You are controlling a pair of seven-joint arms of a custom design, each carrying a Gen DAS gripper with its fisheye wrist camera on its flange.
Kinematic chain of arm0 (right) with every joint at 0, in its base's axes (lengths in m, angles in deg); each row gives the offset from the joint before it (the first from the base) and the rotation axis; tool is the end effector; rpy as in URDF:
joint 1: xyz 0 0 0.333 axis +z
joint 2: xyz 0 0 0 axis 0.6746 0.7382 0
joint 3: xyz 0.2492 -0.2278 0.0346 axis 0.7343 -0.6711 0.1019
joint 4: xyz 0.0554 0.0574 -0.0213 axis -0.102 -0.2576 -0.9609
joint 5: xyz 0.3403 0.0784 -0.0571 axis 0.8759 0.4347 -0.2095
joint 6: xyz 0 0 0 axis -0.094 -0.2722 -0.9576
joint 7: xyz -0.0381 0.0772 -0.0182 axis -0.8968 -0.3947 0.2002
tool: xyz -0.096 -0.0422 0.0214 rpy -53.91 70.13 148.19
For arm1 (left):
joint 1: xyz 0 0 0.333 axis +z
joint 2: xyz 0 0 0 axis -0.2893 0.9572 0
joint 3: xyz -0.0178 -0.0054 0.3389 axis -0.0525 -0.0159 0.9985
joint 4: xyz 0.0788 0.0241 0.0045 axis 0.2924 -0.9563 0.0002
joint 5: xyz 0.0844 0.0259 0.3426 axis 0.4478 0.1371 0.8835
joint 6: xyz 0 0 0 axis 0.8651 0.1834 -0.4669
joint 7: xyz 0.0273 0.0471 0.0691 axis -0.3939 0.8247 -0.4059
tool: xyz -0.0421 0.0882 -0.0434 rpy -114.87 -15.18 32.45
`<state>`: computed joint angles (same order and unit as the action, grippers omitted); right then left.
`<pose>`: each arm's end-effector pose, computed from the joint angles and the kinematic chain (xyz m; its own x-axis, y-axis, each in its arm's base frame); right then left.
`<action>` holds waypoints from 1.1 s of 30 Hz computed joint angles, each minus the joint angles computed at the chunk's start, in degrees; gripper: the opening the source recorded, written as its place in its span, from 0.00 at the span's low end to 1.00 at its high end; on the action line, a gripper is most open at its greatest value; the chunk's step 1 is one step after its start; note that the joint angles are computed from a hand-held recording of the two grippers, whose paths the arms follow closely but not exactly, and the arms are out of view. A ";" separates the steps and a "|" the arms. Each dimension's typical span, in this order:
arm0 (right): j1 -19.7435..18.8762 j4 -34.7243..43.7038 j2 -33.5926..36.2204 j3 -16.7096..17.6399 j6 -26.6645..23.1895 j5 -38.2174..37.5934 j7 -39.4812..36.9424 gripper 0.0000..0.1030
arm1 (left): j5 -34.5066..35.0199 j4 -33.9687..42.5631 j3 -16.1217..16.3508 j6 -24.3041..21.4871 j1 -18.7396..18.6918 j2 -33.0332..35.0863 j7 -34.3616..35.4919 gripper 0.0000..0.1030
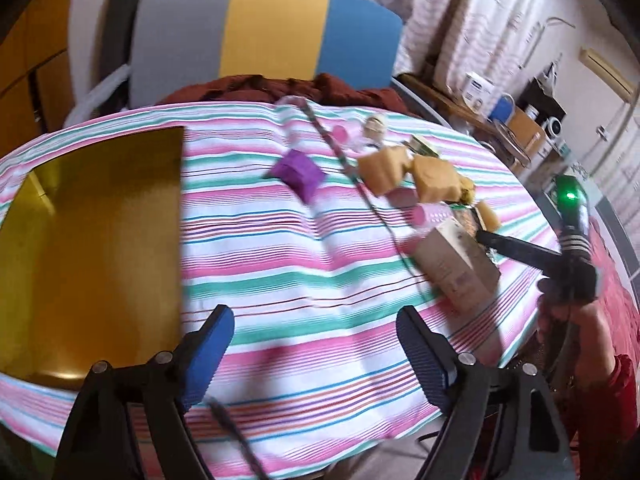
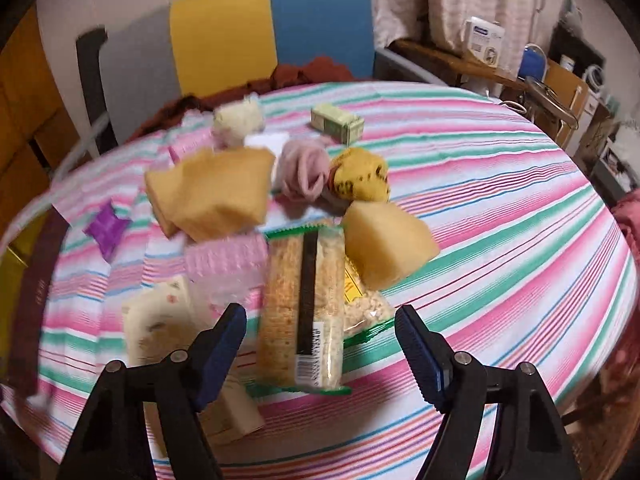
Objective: Organize objects
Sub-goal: 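Grasp the white medicine box with the left tool while the right grasps the cracker packet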
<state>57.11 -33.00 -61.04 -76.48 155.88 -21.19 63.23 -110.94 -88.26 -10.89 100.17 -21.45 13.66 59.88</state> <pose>0.6415 0.1693 0.4250 -0.0469 -0.9988 -0.0102 -0.8267 0.0446 -0.5609 0.5768 -0.1264 0.4548 -0.1519 -0.9576 0.2446 -0.8274 -0.0121 -0.5614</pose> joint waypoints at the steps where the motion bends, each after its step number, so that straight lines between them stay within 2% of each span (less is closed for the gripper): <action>1: -0.55 1.10 0.86 0.79 -1.43 0.85 -1.55 0.75 | -0.01 1.22 -0.35 -0.73 -0.19 0.88 0.21 0.85; 3: -2.44 1.76 1.79 3.05 -1.97 4.36 -4.88 0.71 | 0.02 2.84 -0.83 -1.26 -0.75 2.25 0.22 0.85; 5: -5.72 0.91 1.83 6.75 -0.14 10.20 -9.84 0.59 | 2.06 5.14 -0.37 -2.36 -2.16 4.11 -1.73 0.85; 7: -5.63 0.56 1.80 6.65 0.49 12.00 -11.31 0.57 | 2.56 6.76 -0.79 -2.70 -2.69 5.39 -2.29 0.85; 11: -7.99 -1.39 0.88 9.34 2.31 18.38 -16.34 0.36 | 4.56 11.21 -1.35 -4.53 -4.38 8.54 -3.29 0.85; 13: -9.65 -2.33 0.61 10.89 3.65 22.56 -18.18 0.34 | 5.84 13.79 -1.32 -5.73 -5.55 10.16 -4.36 0.85; 15: -9.96 -2.75 0.58 10.79 4.48 24.92 -18.40 0.34 | 6.11 16.24 -1.82 -6.73 -6.10 11.66 -4.84 0.85; 18: -8.97 -3.30 0.23 9.12 5.66 25.92 -16.12 0.35 | 8.18 20.46 -0.94 -8.10 -8.18 14.12 -8.15 0.85; 20: -8.87 -4.72 -0.47 8.46 8.16 26.63 -14.20 0.41 | 9.42 23.63 -0.60 -9.72 -9.38 15.93 -10.25 0.85; 21: -9.06 -6.02 -1.11 8.32 10.38 27.19 -13.12 0.47 | 10.51 25.38 -0.10 -10.63 -10.27 16.93 -11.68 0.85; 22: -8.27 -6.97 -1.61 7.07 12.04 26.60 -11.15 0.53 | 11.80 26.82 0.51 -11.42 -11.18 17.73 -13.10 0.85; 23: -6.06 -8.12 -2.34 4.04 13.58 24.61 -7.58 0.58 | 14.02 28.71 1.80 -12.53 -12.72 18.80 -15.31 0.85; 26: -3.81 -9.53 -3.22 0.57 15.28 20.52 -1.31 0.58 | 19.86 33.14 4.70 -15.60 -15.95 21.44 -21.00 0.85; 30: -6.03 -8.94 -3.10 2.86 14.12 18.43 -0.70 0.58 | 24.92 39.11 5.75 -20.91 -17.77 25.30 -25.31 0.85; 32: -6.05 -8.68 -3.10 3.23 13.82 17.04 -0.97 0.58 | 27.65 38.91 6.06 -21.06 -18.16 25.68 -25.50 0.86; 33: -5.70 -8.81 -3.21 2.97 13.98 16.18 -0.79 0.58 | 28.21 37.23 5.64 -19.62 -17.65 25.09 -24.75 0.86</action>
<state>51.41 -41.80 -64.25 -73.51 169.86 -5.02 62.44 -82.73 -51.03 -5.25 80.55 -39.10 38.75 35.13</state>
